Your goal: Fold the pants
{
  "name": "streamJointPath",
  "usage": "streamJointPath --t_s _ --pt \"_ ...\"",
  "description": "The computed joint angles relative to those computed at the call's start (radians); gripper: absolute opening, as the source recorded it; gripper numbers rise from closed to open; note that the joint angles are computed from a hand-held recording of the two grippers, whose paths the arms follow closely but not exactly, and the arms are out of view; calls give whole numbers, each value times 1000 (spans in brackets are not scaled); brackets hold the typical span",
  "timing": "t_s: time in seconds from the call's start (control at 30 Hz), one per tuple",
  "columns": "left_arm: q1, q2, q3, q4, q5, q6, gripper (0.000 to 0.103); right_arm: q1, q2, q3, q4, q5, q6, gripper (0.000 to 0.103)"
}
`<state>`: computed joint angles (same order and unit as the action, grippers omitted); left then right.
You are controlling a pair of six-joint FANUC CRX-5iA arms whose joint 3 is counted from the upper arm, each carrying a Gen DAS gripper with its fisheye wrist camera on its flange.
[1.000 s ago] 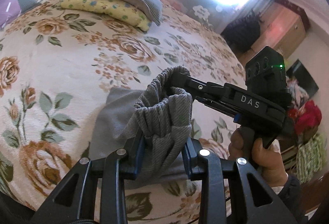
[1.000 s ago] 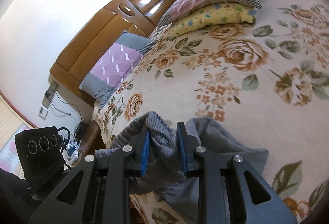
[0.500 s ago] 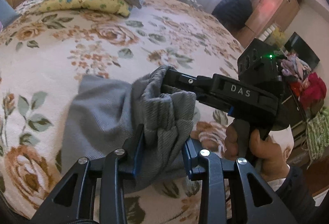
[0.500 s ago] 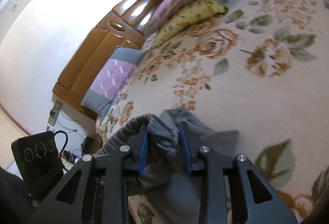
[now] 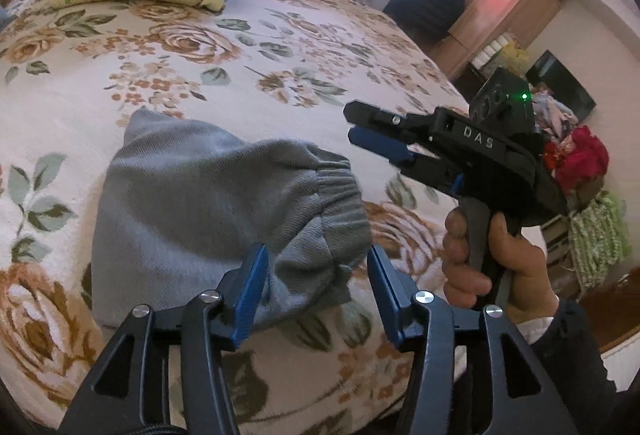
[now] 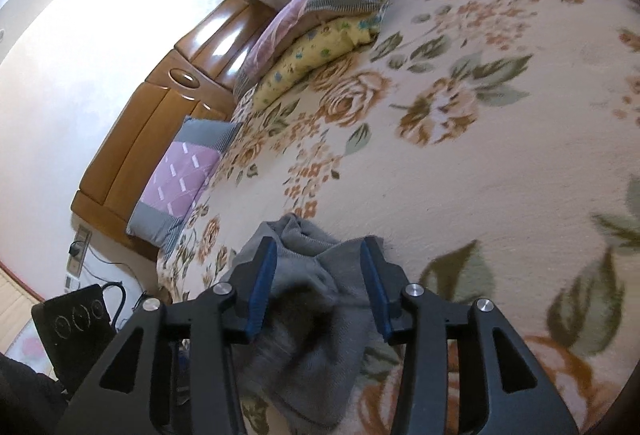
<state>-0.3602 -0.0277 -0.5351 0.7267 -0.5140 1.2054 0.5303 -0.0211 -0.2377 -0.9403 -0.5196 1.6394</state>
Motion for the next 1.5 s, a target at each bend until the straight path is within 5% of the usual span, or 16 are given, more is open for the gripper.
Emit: streamJointPath --t_s 0.43,0.77,1.17,1.5 --pt "81 -116 -106 96 -25 -82 54 238 -110 -85 413 136 -345 45" --pt "153 -113 -63 -26 -24 34 54 343 -57 -34 614 90 -446 45" --pt "145 -53 -38 -2 -39 -28 54 435 -57 -125 933 27 -702 45" --pt "151 -11 -28 -81 -54 -26 54 450 4 -135 988 3 -708 45"
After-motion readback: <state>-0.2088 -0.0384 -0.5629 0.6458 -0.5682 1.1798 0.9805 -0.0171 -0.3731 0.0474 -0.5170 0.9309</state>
